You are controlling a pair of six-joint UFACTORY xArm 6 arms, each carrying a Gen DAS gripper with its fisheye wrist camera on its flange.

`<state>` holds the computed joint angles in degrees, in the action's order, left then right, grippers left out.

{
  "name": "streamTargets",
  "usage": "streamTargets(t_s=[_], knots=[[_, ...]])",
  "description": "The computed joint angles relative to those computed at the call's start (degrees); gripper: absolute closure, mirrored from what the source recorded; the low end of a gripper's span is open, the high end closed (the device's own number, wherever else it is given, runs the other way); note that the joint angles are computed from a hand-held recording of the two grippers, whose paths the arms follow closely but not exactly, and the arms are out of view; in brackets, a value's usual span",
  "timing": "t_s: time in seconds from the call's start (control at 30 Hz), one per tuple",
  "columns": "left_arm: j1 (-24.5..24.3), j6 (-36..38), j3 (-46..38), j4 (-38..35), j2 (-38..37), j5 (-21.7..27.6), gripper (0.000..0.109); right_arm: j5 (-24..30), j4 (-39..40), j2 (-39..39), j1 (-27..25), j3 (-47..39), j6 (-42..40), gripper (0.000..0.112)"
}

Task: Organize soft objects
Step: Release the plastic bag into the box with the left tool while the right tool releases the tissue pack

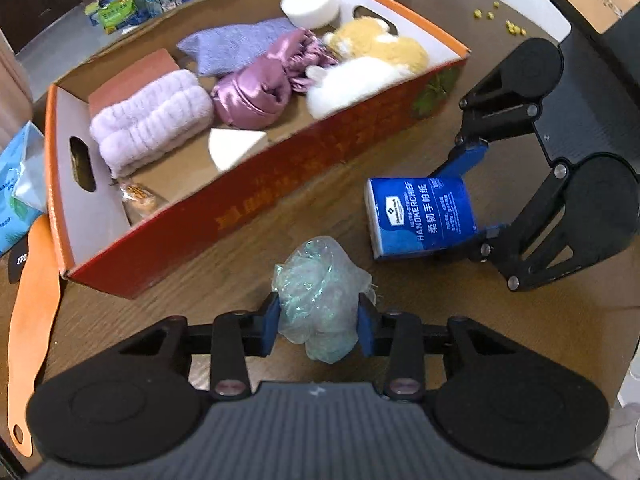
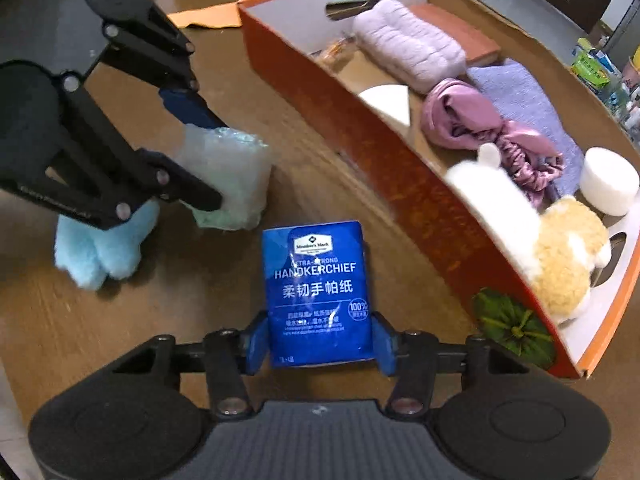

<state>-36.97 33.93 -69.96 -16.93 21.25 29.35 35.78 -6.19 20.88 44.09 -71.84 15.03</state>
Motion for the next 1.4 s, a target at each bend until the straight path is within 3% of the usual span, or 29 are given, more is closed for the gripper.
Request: streamTargets(t_s=[0.27, 0.43, 0.53, 0.87, 1.07, 1.2, 1.4], knots=[[0.10, -1.71, 0.21, 3.25, -4.36, 1.70, 0.071, 4.41, -4.18, -2.77, 1.29, -0.37, 4.38, 0.062], [0.65, -8.14, -8.31, 13.49, -3.27, 5.15, 0.070, 10.08, -4.12, -7.20, -0.11, -3.02, 1.46, 0.062], [1.65, -7.23, -17.20, 10.12, 0.97, 7.38, 0.070, 12.35, -7.15, -6.46, -2.07, -8.11, 2.01, 0.062], [3.39, -11.24, -44.22, 13.17, 21.65, 22.07, 0.069, 14.74, -3.34, 11.11, -11.09, -30.26, -2.36, 0.062], [4.38, -12.56, -53.85, 12.99, 29.97, 27.37, 0.052, 17.12, -3.65, 20.56, -14.85, -39.43, 2.17, 0.060], [4.47, -12.31, -53.65, 12.30, 29.59, 27.73, 0.042, 16.68, -4.51, 19.73, -15.24, -37.90, 4.13, 0.053], [4.39, -11.73, -41.77, 11.78, 20.19, 23.26, 0.038, 15.95, -7.12, 13.00, -13.75, -32.23, 6.60, 0.052]])
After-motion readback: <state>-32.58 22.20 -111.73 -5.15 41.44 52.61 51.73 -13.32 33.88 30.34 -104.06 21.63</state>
